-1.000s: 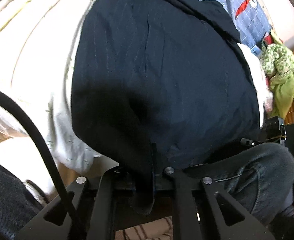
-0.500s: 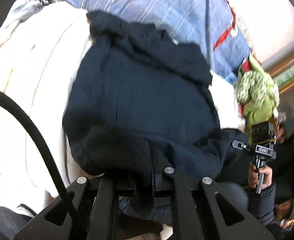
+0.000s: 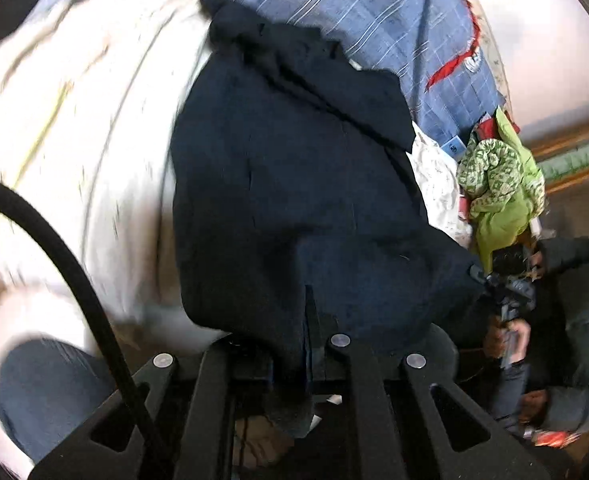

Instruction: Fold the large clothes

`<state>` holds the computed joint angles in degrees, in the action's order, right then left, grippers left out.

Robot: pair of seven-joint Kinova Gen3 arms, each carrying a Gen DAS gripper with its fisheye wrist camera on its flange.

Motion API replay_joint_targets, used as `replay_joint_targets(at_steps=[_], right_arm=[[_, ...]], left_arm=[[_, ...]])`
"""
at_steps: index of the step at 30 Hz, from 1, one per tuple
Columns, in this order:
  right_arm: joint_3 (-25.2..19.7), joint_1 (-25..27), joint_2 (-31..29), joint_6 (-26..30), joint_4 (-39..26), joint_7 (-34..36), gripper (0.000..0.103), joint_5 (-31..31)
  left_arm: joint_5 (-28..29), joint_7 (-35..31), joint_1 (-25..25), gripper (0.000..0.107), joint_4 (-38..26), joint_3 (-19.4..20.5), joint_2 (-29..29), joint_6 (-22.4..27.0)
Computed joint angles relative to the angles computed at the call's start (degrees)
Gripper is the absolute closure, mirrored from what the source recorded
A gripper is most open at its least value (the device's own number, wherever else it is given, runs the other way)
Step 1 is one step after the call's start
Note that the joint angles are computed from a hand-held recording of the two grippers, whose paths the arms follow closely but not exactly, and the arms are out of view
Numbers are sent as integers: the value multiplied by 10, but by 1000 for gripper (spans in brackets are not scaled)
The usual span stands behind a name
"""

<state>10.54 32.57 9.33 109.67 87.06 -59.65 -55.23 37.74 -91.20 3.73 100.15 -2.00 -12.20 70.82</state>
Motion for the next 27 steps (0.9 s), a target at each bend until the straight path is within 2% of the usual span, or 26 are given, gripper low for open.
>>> replay_joint_targets(at_steps=[4,8,11,12,15,17,20,24,27], right_arm=[[-16,-21,15,-23,-62,-26,95,-15],[-38,-35,35,-52,-141,-52,95,-23],[-63,-38,62,-76,-207,-86,95,-25],[-68,-44,75,-85,-234,-101,95,-26],[-86,-50,119,-88,-313,-148,95,-17],[-97,-54,151,-86,-367,-181,95,-8],[-116,-63,209,-80,-446,-237,95,0],[-149,-78,294,-66,-552,-315,95,5],[-160,-91,361,-63,-632,-380,95,5]], left_arm=[[-56,2,22,99,-59,18,6,-48],[-149,25,5,99,-135,87,30,-101],[-206,64,44,99,-196,72,78,-119],[-218,73,43,99,-217,73,96,-119],[-198,91,-17,99,-280,105,156,-88],[-156,94,-40,99,-320,98,200,-64],[-150,109,-12,98,-396,56,267,-24],[-147,150,-36,96,-492,76,354,35],[-166,172,-37,95,-568,79,414,69]])
